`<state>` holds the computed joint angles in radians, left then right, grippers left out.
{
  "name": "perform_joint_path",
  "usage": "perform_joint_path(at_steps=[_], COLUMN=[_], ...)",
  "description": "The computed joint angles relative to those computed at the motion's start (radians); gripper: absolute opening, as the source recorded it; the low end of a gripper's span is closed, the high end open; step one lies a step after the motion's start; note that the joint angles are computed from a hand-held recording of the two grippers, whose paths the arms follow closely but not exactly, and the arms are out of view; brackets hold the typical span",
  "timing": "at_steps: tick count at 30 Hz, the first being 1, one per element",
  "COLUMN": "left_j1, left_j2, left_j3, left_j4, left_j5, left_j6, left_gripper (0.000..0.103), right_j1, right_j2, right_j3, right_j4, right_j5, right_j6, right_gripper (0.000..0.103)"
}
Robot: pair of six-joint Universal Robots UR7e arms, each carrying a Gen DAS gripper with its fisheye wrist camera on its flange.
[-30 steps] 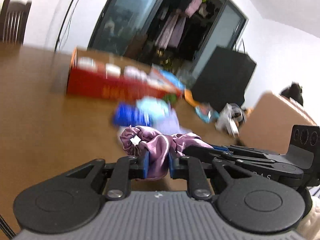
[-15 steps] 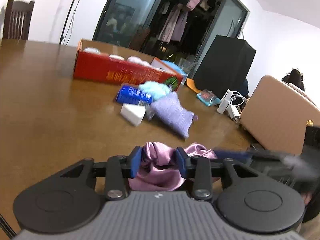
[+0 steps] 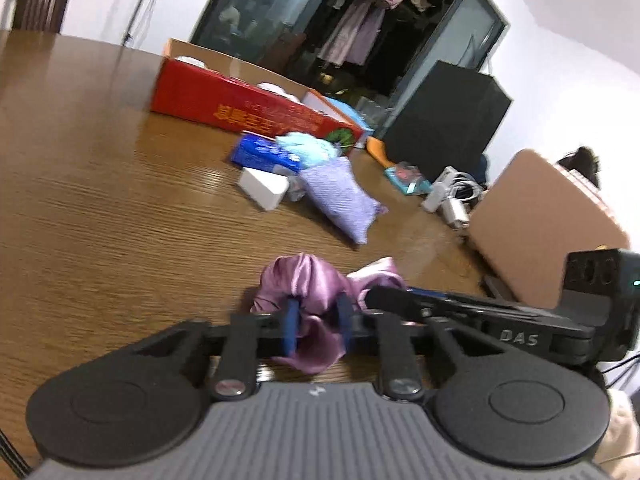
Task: Organize soft objects
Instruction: 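Carry the scrunchie into the box and open both grippers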
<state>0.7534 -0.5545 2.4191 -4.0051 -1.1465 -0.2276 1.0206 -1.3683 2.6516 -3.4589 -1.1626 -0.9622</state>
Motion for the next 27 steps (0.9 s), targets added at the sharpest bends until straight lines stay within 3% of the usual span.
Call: perform_joint_path(at_steps=[3, 6, 11, 14, 18, 23, 27], left_j1=[0.006, 0.032, 0.131, 0.195, 0.266, 0.322, 0.327], left_j2=[-0.016, -0.055, -0.106, -0.068, 0.071, 0.287, 0.392], left_j3=[-0.021, -0.078, -0.330, -0.574, -0.962, -1.404, -1.601], left_j4=[0.004, 0.015, 0.203, 0.416, 0.732, 1.093, 1.293], left_j5=[-0.019, -0.069, -0.192, -0.233, -0.225, -0.183, -0.089], left_j6=[0.026, 0.104, 0.251, 0.286, 0.263, 0.232, 0.238], left_gripper=[0.015, 0.015, 0.015, 0.015, 0.015, 0.016, 0.017], right_j1=[0.009, 0.053, 0.211, 0.313, 0.400, 0.416, 0.409], right_j2=[-0.017, -0.030, 0.003, 0.100, 0.300, 0.533, 0.670], right_j3=[-0.015, -0.047, -0.253, -0.477, -0.849, -1.254, -1.436], right_j4=[0.040, 0.041, 0.079, 0.142, 0.297, 0.520, 0.556], right_j5=[0.011, 0.019, -0.010, -0.095, -0.262, -0.433, -0.569], right_j6=[0.009, 0.024, 0.056, 0.071, 0.091, 0.152, 0.131], right_gripper=[0.015, 0.015, 0.015, 0.016, 0.016, 0.016, 0.017])
